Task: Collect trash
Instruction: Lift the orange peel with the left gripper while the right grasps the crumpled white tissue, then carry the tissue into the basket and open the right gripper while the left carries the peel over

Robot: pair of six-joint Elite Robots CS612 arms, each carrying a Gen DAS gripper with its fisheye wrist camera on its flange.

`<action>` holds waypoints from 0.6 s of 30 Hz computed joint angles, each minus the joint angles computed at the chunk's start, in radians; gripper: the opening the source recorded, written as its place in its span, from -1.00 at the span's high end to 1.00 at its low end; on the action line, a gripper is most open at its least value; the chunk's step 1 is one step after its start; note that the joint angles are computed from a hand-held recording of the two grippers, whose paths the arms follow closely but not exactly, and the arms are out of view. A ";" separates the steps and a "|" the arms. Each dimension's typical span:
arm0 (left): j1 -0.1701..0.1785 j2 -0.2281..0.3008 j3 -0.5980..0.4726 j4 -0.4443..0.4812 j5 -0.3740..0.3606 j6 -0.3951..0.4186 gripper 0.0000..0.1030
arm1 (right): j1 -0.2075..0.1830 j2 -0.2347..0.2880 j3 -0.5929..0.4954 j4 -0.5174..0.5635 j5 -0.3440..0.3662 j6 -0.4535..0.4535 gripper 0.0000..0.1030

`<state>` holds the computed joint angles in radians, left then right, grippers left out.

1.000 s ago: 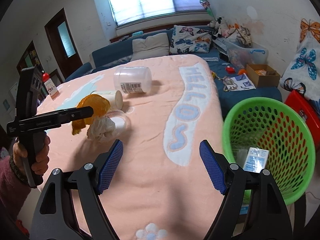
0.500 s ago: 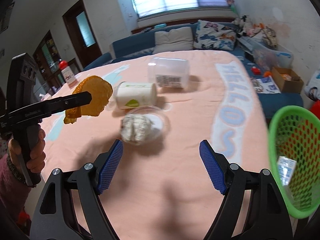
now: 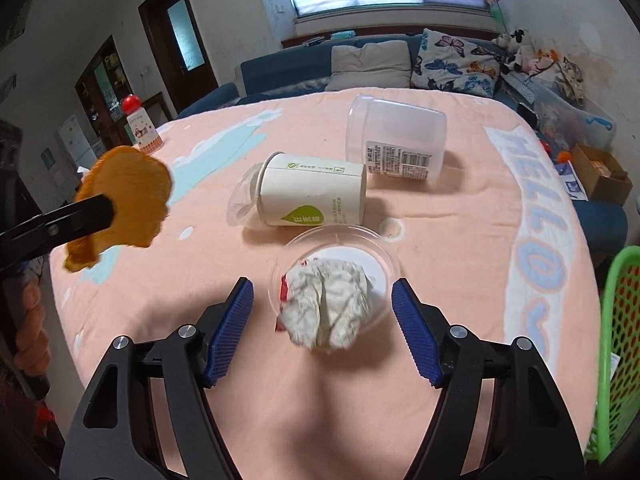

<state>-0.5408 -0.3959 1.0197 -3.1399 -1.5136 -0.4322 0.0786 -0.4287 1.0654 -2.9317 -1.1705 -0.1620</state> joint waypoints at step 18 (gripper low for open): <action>-0.006 0.000 0.001 -0.014 -0.018 -0.003 -0.15 | 0.001 0.000 0.007 0.000 -0.029 0.018 0.01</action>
<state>-0.5466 -0.3956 1.0203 -3.1543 -1.5320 -0.4351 0.0793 -0.4290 1.0723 -2.9312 -1.1996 -0.1441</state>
